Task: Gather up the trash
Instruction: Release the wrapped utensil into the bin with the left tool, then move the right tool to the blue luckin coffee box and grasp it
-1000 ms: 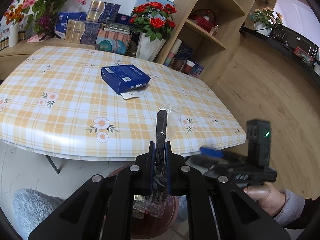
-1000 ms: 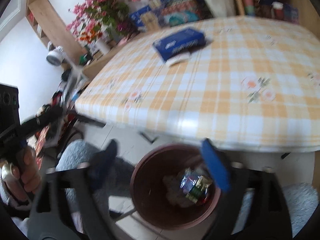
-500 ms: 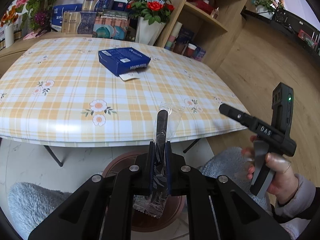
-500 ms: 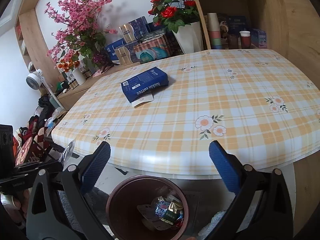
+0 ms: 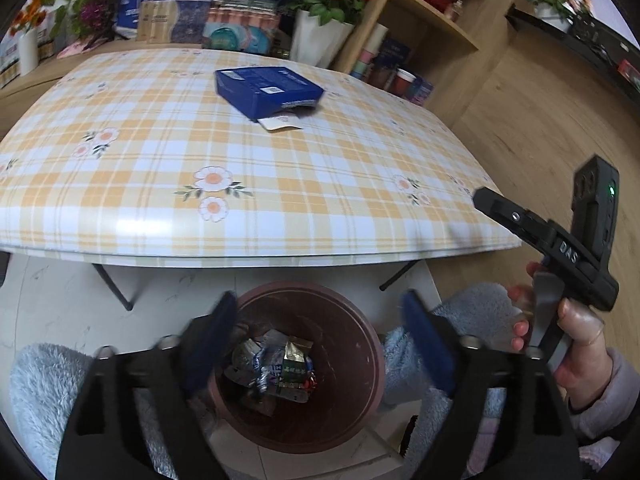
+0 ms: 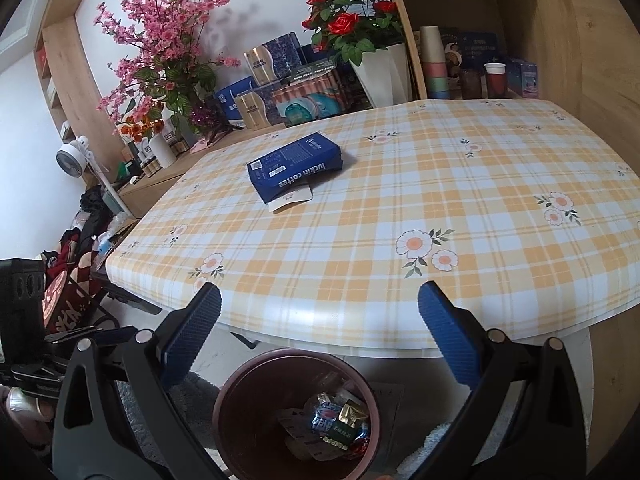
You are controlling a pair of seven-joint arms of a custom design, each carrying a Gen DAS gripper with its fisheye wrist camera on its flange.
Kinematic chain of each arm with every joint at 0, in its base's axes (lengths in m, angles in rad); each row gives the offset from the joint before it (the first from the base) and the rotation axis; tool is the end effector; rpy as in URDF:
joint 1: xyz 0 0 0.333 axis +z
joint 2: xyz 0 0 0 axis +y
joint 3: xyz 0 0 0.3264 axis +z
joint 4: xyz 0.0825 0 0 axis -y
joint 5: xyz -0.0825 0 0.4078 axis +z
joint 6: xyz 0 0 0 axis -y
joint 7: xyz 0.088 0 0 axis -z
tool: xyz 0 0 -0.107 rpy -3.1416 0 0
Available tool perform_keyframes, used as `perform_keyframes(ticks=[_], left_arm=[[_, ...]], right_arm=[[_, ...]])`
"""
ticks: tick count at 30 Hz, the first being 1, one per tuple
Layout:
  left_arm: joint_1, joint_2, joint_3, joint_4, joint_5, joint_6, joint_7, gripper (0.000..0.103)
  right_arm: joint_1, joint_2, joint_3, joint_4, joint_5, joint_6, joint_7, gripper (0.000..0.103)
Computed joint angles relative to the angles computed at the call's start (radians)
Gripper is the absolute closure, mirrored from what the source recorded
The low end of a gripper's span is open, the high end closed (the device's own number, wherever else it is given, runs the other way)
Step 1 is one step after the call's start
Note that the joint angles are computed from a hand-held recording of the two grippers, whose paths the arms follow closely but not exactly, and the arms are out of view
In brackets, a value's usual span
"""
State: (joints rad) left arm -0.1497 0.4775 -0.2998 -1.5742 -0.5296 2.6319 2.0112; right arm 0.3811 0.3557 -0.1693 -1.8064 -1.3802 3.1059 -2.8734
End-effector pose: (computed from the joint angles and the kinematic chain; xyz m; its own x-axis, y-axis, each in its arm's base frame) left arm 0.6981 -0.2805 0.4364 -0.4922 -0.7997 0.3439 -0.7726 0.2193 -0.5958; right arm 0.6398 0.2335 0.4015 -0.0654 -0.9528 -0.2965 -0.5641 0.2804 -0.7766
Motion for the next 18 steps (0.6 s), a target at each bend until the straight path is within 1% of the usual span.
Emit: perform_keyframes(ticks=[1, 4, 6, 9, 11, 15, 17, 18], left_arm=[[-0.011, 0.0, 0.016, -0.001, 0.012, 0.013, -0.033, 0.007], [-0.027, 0.005, 0.041, 0.005, 0.051, 0.029, -0.094, 0.006], [-0.044, 0.009, 0.067, 0.006, 0.097, 0.048, -0.146, 0.006], [-0.043, 0.014, 0.073, 0.009, 0.134, 0.069, -0.177, 0.006], [-0.044, 0.019, 0.078, 0.014, 0.158, 0.085, -0.195, 0.006], [-0.035, 0.035, 0.072, 0.039, 0.185, 0.102, -0.195, 0.006], [-0.033, 0.044, 0.07, 0.051, 0.195, 0.119, -0.193, 0.006], [-0.033, 0.048, 0.07, 0.059, 0.2, 0.129, -0.192, 0.006]], right_arm=[[0.0, -0.001, 0.004, -0.003, 0.011, -0.013, -0.013, 0.006], [-0.008, -0.001, 0.023, -0.01, 0.072, -0.043, -0.094, 0.006], [-0.002, 0.002, 0.018, -0.01, 0.082, -0.04, -0.109, 0.006], [-0.008, 0.013, 0.02, -0.007, 0.133, -0.021, -0.164, 0.006], [-0.025, 0.022, 0.038, -0.008, 0.213, -0.011, -0.247, 0.006], [-0.029, 0.042, 0.036, 0.005, 0.312, 0.025, -0.338, 0.006], [-0.066, 0.056, 0.079, 0.017, 0.397, 0.033, -0.43, 0.006], [-0.108, 0.066, 0.131, 0.026, 0.458, 0.024, -0.503, 0.006]])
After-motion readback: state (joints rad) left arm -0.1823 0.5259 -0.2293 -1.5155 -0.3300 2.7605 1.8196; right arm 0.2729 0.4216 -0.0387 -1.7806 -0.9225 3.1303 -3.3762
